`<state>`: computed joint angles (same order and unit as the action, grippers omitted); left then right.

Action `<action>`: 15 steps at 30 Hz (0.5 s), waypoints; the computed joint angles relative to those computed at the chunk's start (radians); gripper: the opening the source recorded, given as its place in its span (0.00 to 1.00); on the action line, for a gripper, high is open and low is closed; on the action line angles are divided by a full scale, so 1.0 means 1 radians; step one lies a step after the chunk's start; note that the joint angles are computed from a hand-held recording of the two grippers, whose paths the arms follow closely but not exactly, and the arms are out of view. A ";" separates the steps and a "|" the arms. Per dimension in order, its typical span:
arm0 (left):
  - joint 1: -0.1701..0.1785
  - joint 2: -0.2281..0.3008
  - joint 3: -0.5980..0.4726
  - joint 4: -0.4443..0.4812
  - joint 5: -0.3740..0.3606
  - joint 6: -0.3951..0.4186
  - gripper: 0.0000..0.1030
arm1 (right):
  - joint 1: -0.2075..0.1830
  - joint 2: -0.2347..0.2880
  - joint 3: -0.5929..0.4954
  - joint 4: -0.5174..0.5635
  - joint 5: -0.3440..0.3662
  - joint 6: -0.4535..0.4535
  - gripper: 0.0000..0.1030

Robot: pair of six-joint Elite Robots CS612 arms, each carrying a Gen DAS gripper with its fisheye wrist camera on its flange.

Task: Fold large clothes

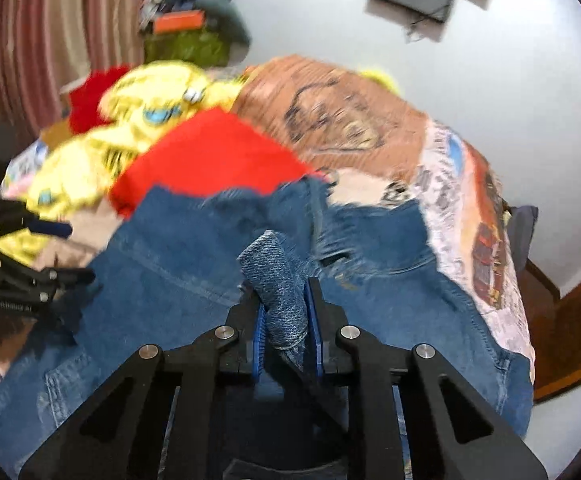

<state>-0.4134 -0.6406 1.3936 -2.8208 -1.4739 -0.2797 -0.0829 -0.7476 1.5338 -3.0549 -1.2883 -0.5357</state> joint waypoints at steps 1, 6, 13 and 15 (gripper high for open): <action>-0.002 -0.003 -0.002 -0.010 0.002 0.005 0.66 | -0.007 -0.004 0.001 -0.008 0.007 0.021 0.15; -0.021 -0.006 -0.030 -0.032 0.011 0.033 0.66 | -0.053 -0.018 0.007 -0.042 0.045 0.126 0.15; -0.048 0.022 -0.096 0.018 0.003 0.066 0.66 | -0.127 -0.030 0.030 -0.066 0.071 0.246 0.12; -0.055 0.032 -0.110 0.035 -0.005 0.074 0.66 | -0.148 -0.030 0.036 -0.043 0.090 0.275 0.12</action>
<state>-0.4682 -0.6088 1.2838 -2.7856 -1.4792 -0.2055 -0.2307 -0.7772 1.5695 -3.0980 -1.1979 -0.2606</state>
